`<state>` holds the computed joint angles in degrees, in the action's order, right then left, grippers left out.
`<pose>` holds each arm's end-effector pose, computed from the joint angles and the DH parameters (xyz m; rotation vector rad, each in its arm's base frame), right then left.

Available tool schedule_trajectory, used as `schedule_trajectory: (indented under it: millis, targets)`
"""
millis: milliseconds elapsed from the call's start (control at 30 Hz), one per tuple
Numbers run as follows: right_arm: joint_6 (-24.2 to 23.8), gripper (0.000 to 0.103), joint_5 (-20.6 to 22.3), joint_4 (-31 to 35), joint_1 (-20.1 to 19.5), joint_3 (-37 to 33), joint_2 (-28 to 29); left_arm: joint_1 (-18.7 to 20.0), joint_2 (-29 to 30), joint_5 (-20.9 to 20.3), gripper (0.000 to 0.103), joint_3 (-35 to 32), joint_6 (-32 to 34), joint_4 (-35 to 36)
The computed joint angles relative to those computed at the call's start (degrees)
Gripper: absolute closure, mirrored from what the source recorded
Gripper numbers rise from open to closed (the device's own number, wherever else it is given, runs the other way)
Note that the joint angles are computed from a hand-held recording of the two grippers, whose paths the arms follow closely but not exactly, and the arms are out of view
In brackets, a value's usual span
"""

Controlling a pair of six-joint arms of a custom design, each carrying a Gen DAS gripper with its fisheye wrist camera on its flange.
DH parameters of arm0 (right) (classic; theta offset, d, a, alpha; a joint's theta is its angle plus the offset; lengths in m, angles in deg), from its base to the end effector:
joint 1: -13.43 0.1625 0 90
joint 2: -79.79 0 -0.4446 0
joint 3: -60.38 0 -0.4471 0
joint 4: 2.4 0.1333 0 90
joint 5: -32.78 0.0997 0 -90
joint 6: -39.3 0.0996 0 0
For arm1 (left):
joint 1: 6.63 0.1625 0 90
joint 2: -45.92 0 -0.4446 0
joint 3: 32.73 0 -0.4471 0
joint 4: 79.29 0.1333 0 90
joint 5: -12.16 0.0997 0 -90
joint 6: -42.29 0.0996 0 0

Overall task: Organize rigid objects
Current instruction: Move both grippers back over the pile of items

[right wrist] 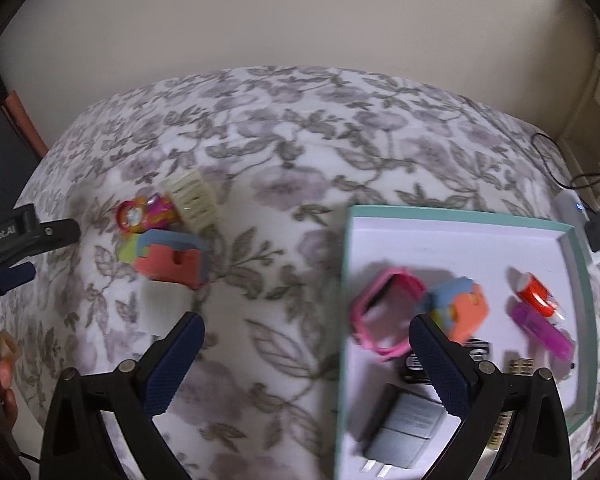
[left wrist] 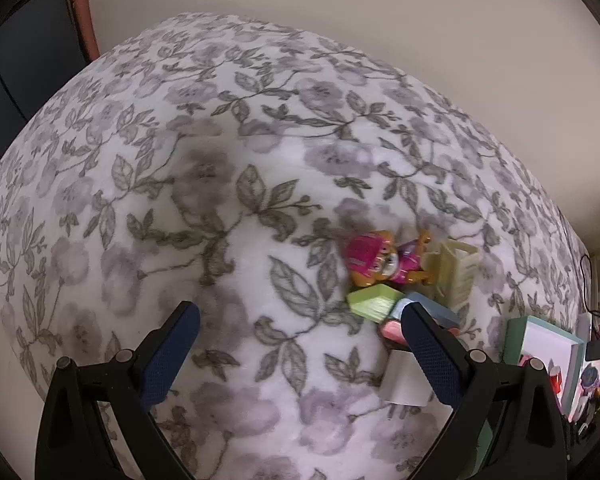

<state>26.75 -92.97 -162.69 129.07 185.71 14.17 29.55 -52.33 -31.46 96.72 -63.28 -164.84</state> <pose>0.2935 -0.4380 0.1202 0.7543 -2.4094 0.3249 -0.1690 -0.3781 0.2569 -0.7104 2.1821 -0.8274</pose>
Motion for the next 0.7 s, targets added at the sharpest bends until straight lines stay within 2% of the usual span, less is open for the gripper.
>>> schedule_trajectory:
  millis: [300,567,700]
  targets:
    - [-0.8,0.000,2.7,0.9,1.6,-0.6,4.4,1.6,-1.0,-1.5,0.003,1.3,2.3,-2.6]
    - [-1.7,0.000,2.7,-0.7,1.7,-1.1,8.4,2.7,-1.0,-2.3,0.003,1.9,4.0,-4.4]
    - [-2.1,0.000,0.9,-2.3,2.3,-1.3,10.3,2.8,-1.3,-2.2,0.002,1.9,3.3,-3.6]
